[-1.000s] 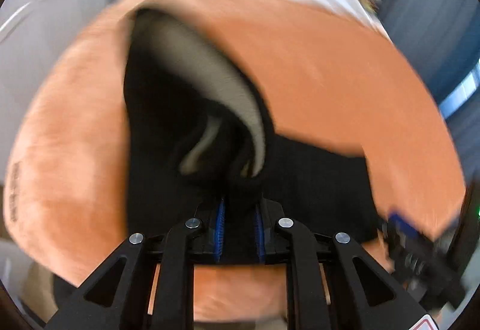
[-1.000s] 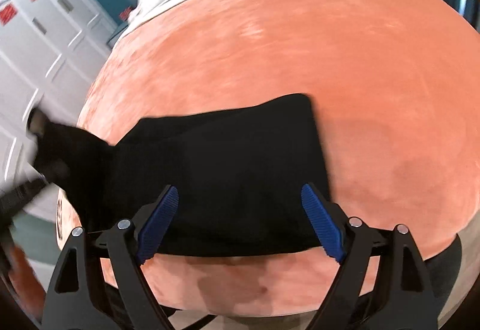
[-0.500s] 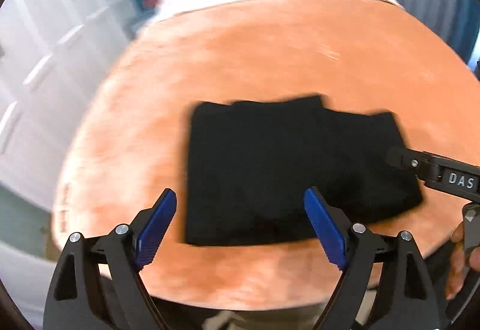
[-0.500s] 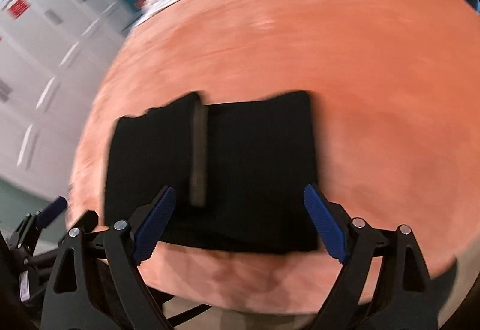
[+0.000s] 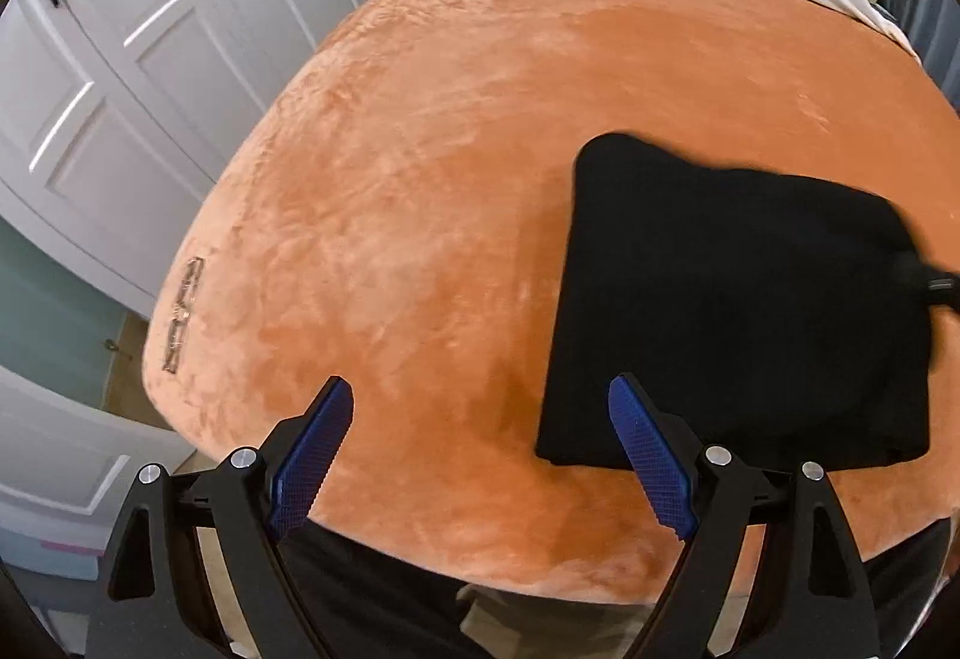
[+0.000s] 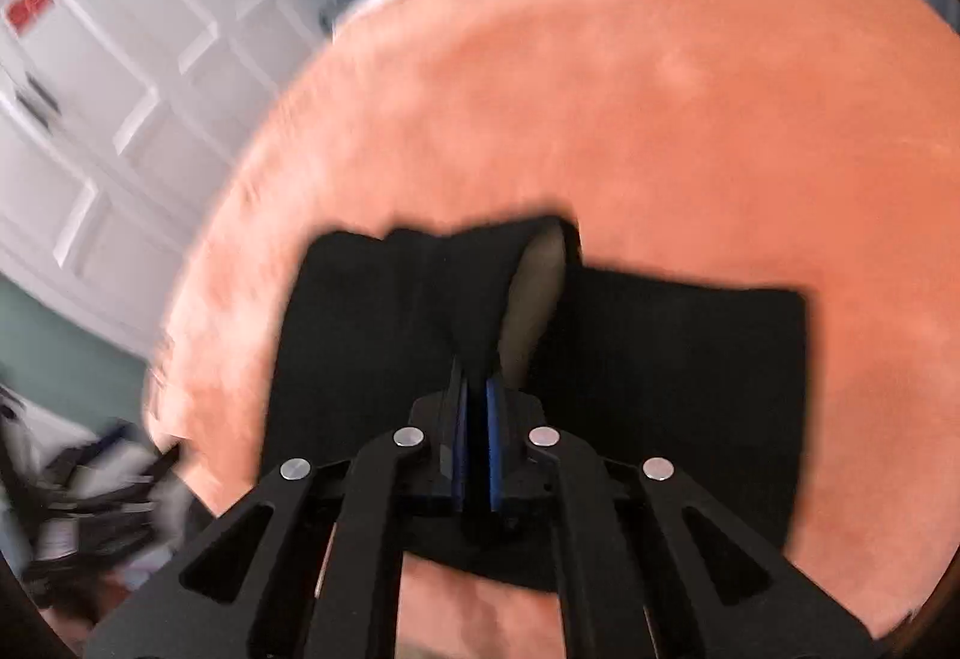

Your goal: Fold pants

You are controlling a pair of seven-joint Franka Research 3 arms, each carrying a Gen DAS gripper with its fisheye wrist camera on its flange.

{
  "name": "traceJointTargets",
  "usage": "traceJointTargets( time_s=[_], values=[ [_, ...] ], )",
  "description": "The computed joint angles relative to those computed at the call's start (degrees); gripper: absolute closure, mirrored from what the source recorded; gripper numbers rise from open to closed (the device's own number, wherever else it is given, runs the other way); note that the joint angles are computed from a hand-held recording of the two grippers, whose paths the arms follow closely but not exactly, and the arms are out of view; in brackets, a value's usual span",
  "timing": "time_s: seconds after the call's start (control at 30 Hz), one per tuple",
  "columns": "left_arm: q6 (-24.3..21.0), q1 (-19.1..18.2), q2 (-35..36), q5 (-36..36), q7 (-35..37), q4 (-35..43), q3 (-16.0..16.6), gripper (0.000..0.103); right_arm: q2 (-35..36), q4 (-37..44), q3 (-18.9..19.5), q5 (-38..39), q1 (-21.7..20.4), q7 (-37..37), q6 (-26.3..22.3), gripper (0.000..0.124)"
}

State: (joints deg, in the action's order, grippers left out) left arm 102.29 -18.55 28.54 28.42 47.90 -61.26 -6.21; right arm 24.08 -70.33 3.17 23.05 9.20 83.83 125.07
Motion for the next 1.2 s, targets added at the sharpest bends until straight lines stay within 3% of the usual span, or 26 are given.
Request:
traceJointTargets(
  time_s=[0.1,0.17,0.2,0.23,0.27,0.3,0.37,0.43,0.57,0.73,0.77,0.83,0.87,1.0,1.1,1.17,1.2],
  values=[
    [-0.54,-0.33,2.41,-0.72,1.56,3.06,-0.32,0.018,-3.32,-5.7,-2.57,-5.13,0.43,1.57,1.17,0.12],
    [-1.88,-0.85,4.51,-1.56,2.54,6.13,-0.35,0.018,-2.07,-6.76,-3.68,-7.23,0.34,2.77,-2.14,0.115],
    [-2.24,-0.97,5.41,-2.2,3.15,7.3,-0.42,0.018,-0.24,-6.39,-2.28,-8.9,-1.07,3.33,-5.33,0.107],
    [-3.09,-1.24,6.75,-2.88,3.95,9.22,-0.5,0.018,-0.31,-7.91,-2.89,-8.08,-0.8,3.08,-5.32,0.109],
    [-4.19,-1.66,8.06,-3.27,4.8,11.19,-0.39,0.018,-2.09,-11.14,-3.52,-5.98,-0.39,2.97,-2.12,0.108],
    [-5.06,-2.09,8.93,-3.36,5.66,12.49,-0.14,0.018,-3.3,-12.37,-2.16,-3.18,-1.89,2.86,-1.11,0.103],
    [-5.74,-2.67,9.23,-3.17,6.25,12.89,0.53,0.018,-4.31,-12.88,-1.19,2.12,-3.44,2.24,-0.8,0.068],
    [-5.78,-2.55,8.86,-3.48,5.43,12.17,0.93,0.018,-4.82,-13.84,-0.04,8.02,-5.14,-1.31,-0.04,0.056],
    [-5.01,0.07,7.21,-7.71,2.68,9.23,0.03,0.018,-2.13,-12.13,0.58,13.31,-6.39,-3.15,-3.59,0.056],
    [-4.15,1.2,4.54,-8.51,1.26,4.64,-0.46,0.018,1.03,-11.02,2.65,21.35,-6.39,-5.41,-1.38,0.057],
    [-4.09,1.36,4.3,-8.62,1.3,4.21,-0.61,0.018,1.33,-10.71,2.4,20.1,-5.52,-5.07,-0.61,0.061],
    [-4.14,1.56,4.06,-8.91,1.21,3.79,-0.87,0.018,2.84,-7.69,1.09,13.55,-2.65,-1.87,-0.44,0.096],
    [-4.35,1.55,4.11,-8.91,1.21,4.01,-0.91,0.018,2.67,-7.12,1.58,14.08,-2.85,-1.6,-0.35,0.104],
    [-2.53,1.62,2.89,-8.13,1.14,2.12,-0.89,0.018,-3.35,-8.47,0.88,10.59,-1.87,-2.77,3.71,0.108],
    [-1.33,1.97,2.9,-8.49,1.15,1.9,-1.18,0.018,-7.32,-9.89,-1.92,0.74,0.09,-0.86,5.45,0.108],
    [-0.99,2.09,4.0,-9.33,1.64,3.07,-1.54,0.017,-6.69,-9.81,-3.95,-8.47,1.64,1.94,4.62,0.107],
    [-1.55,1.93,5.2,-9.71,2.17,4.6,-1.67,0.017,-4.0,-8.46,-4.1,-10.67,1.42,1.57,1.67,0.102]
  ],
)
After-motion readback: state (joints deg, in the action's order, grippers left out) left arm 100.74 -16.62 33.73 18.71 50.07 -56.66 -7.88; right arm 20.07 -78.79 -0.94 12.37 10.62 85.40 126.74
